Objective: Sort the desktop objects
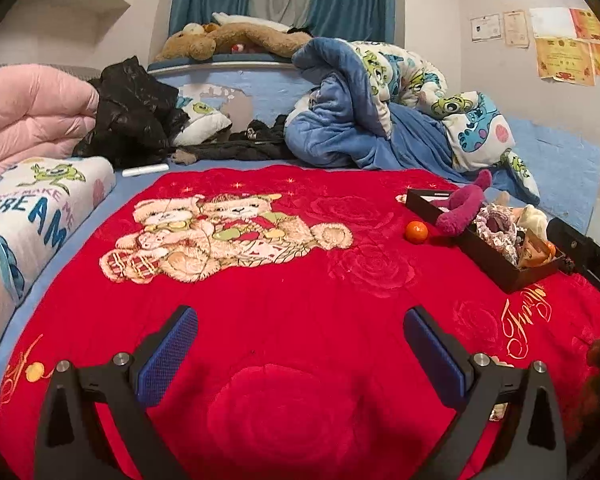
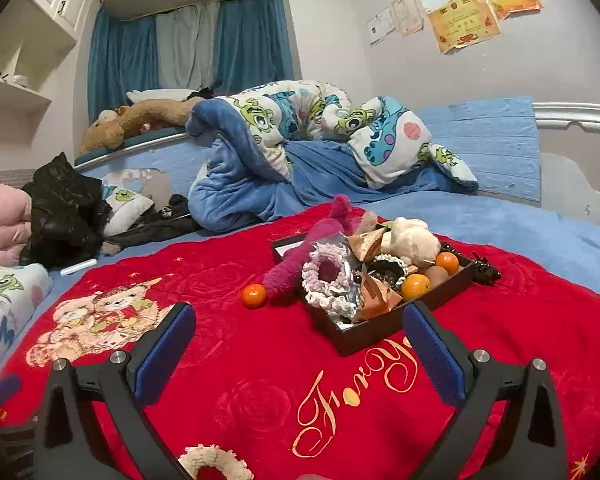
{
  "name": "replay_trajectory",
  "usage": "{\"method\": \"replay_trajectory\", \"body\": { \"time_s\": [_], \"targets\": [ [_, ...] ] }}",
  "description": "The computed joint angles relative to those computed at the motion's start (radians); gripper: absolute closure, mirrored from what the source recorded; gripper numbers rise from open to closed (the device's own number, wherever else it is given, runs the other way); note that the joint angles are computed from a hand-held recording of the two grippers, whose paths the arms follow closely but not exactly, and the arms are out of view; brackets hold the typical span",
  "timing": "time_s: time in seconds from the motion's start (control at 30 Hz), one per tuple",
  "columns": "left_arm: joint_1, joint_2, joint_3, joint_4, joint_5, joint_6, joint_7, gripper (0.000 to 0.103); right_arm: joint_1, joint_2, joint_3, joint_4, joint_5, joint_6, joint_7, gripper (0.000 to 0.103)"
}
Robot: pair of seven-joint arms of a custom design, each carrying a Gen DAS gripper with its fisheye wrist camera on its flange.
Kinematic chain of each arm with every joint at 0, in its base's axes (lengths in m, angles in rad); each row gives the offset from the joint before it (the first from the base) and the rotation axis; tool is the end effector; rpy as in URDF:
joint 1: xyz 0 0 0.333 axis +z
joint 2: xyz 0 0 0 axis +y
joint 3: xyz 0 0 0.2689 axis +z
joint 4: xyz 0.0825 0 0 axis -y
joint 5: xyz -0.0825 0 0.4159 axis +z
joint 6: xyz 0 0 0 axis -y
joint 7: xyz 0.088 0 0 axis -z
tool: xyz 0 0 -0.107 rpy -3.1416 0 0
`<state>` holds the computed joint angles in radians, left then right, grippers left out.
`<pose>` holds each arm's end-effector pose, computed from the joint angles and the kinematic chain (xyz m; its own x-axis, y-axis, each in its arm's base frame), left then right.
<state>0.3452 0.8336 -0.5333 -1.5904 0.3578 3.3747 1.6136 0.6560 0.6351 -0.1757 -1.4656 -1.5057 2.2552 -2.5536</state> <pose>0.7286 -0.0898 0.2732 -0.2972 -0.9511 0.0838 -0.4626 0.0667 -0.8840 0.6622 0.3385 0.2998 -0.4932 -0.8592 -0.1359 -0.1776 0.2524 -0.9512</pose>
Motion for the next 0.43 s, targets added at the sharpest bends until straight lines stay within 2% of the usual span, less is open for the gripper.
{"method": "replay_trajectory", "body": {
  "time_s": [0.1, 0.23, 0.43],
  "targets": [
    [0.022, 0.019, -0.031, 0.015, 0.009, -0.029, 0.014, 0.0, -0.014, 0.012, 0.004, 0.013, 0.015, 0.039, 0.005, 0.0],
    [0.023, 0.021, -0.036, 0.012, -0.009, -0.026, 0.034, 0.0, -0.021, 0.053, 0.005, 0.065, 0.074, 0.059, -0.086, 0.0],
    [0.029, 0.025, -0.046, 0.009, -0.009, -0.015, 0.053, 0.0, -0.001, 0.064, -0.025, 0.072, 0.105, 0.074, -0.096, 0.0]
  ]
}}
